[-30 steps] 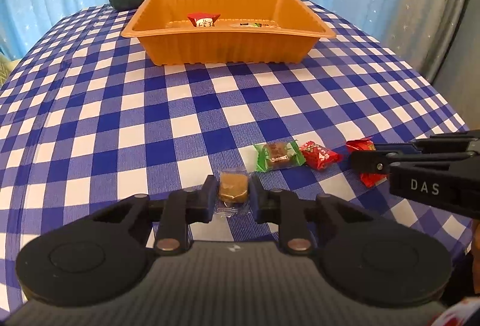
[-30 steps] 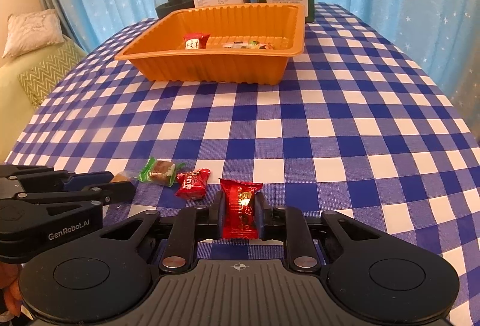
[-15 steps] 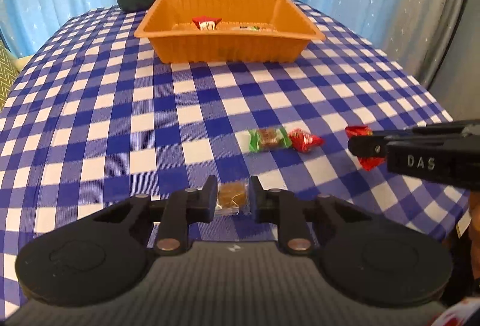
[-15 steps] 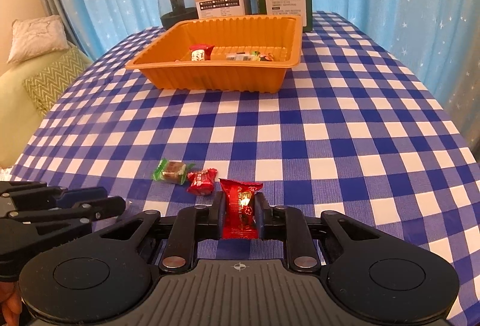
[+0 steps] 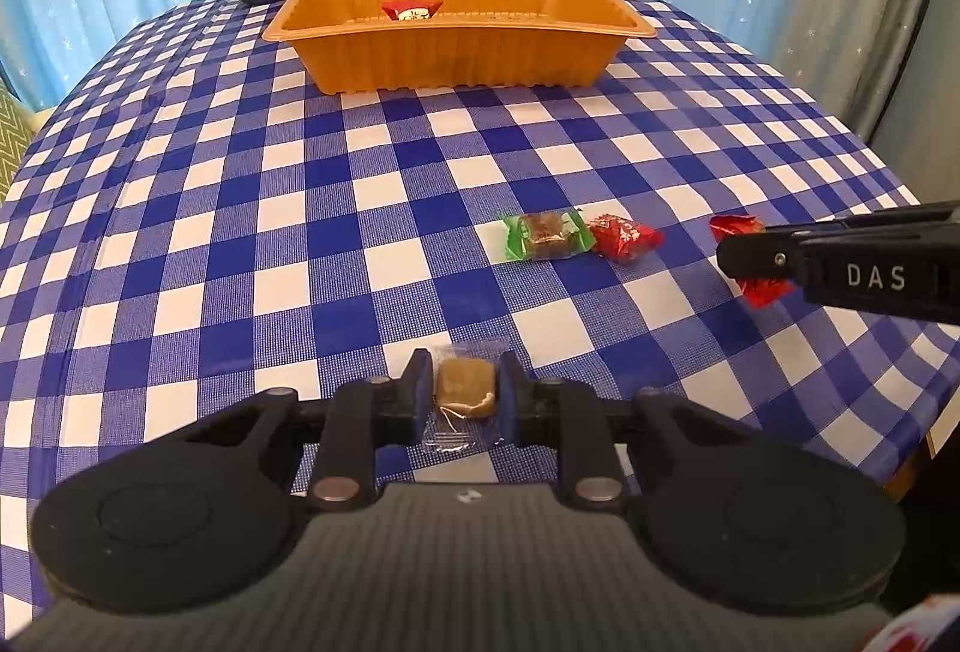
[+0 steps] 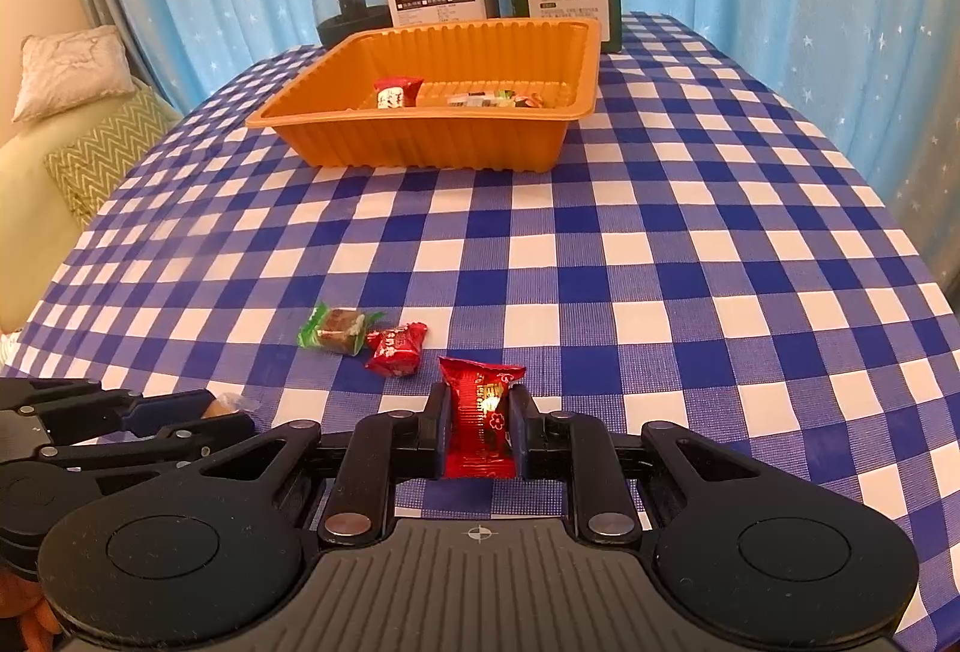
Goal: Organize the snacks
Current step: 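Grasp the clear caramel candy with the left tool while the right tool grasps a red candy, then carry both candies into the orange tray and open both tools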
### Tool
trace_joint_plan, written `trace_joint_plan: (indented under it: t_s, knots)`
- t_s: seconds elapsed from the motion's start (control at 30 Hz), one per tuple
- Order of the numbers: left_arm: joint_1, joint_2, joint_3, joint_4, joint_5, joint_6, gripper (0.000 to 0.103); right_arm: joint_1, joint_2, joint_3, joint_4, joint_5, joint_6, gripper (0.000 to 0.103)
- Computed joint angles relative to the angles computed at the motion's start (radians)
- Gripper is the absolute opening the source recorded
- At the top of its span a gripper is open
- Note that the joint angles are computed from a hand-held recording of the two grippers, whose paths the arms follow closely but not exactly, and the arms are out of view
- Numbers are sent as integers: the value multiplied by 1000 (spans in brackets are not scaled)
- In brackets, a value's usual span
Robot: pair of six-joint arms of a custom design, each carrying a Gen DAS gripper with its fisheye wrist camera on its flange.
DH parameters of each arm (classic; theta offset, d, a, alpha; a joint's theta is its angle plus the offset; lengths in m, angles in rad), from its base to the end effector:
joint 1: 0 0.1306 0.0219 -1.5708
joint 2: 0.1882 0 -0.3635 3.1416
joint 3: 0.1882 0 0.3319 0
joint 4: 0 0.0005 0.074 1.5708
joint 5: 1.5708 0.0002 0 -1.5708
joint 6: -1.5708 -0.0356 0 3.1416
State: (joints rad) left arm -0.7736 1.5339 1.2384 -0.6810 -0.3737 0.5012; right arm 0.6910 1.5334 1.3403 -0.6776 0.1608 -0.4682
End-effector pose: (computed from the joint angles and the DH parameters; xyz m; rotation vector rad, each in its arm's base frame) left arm 0.3335 -0.3083 0.3044 0.1921 2.4457 -0.0742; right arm 0.3680 0.2963 0.3427 -0.2009 2.4450 0.3250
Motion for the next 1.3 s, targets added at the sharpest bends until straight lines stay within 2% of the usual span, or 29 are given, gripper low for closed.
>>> trace_joint_plan:
  t_s: [0.67, 1.3]
  knots:
    - [-11, -54, 27, -31, -29, 60, 19, 16, -33, 2, 20, 18, -13, 20]
    - [-23, -56, 85, -40, -38, 36, 19, 3, -69, -6, 27, 20, -4, 20]
